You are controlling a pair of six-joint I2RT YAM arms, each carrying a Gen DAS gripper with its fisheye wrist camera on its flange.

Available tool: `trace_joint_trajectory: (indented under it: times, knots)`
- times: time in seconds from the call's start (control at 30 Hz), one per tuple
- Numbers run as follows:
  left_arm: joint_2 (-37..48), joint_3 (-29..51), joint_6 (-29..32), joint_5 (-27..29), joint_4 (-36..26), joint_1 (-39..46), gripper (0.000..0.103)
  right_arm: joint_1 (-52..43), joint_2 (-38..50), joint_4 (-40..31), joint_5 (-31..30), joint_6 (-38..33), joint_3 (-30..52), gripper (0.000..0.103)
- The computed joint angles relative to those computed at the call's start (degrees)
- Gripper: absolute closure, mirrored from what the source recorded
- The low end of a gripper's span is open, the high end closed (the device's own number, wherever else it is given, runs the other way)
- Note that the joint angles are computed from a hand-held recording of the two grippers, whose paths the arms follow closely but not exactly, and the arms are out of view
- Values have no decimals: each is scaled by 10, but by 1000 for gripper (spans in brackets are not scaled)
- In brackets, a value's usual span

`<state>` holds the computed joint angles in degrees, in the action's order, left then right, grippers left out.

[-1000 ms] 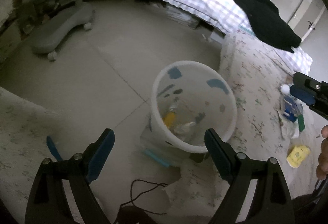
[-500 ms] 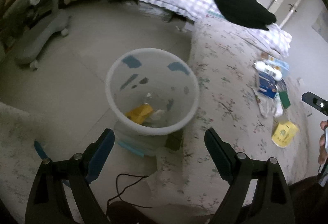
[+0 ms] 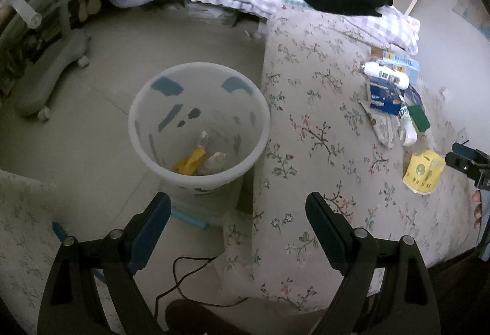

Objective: Collect trash
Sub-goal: 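Move the right tool back to the bed toward the yellow paper cup, then grasp the yellow paper cup rim with the right tool and lift it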

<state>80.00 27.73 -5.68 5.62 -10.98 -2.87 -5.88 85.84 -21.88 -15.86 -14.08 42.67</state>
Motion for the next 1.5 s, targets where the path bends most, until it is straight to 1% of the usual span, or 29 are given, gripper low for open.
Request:
trace_joint_trajectory:
  times: [0.23,0.33,0.57,0.7,0.83,0.9,1.0,1.07,1.13,1.2,1.3,1.37,1.4,1.43,1.5]
  knots:
    - [11,-2,-8,-12,6,-14,12,9,6,25,23,-111,-32,0]
    - [19,0,-12,-17,8,-22,12,23,30,36,51,-128,-34,0]
    - [39,6,-23,-25,15,-42,12,21,108,65,78,-118,-21,0]
    - [48,8,-27,-29,18,-52,11,7,141,63,66,-109,-3,0]
    - [59,12,-30,-33,19,-60,12,-15,168,34,43,-96,28,0]
    - [60,14,-31,-35,18,-64,11,-16,181,8,36,-85,44,0]
    - [63,18,-35,-35,17,-73,12,-35,223,-37,6,-67,80,1]
    - [62,21,-38,-35,15,-79,11,-44,218,-40,-4,-68,83,10]
    - [65,27,-42,-35,13,-85,11,-57,214,-56,-30,-73,90,17]
    - [72,37,-46,-35,10,-92,12,-69,211,-67,-45,-75,94,21]
    - [85,56,-55,-34,4,-105,12,-78,197,-76,-57,-88,90,31]
    - [95,72,-64,-31,2,-117,11,-84,183,-90,-73,-101,90,46]
    - [101,81,-69,-31,0,-125,12,-87,173,-102,-82,-106,92,46]
    - [106,89,-73,-32,-1,-132,12,-90,165,-110,-89,-109,97,48]
    - [121,110,-83,-35,-5,-149,12,-95,154,-110,-98,-116,94,52]
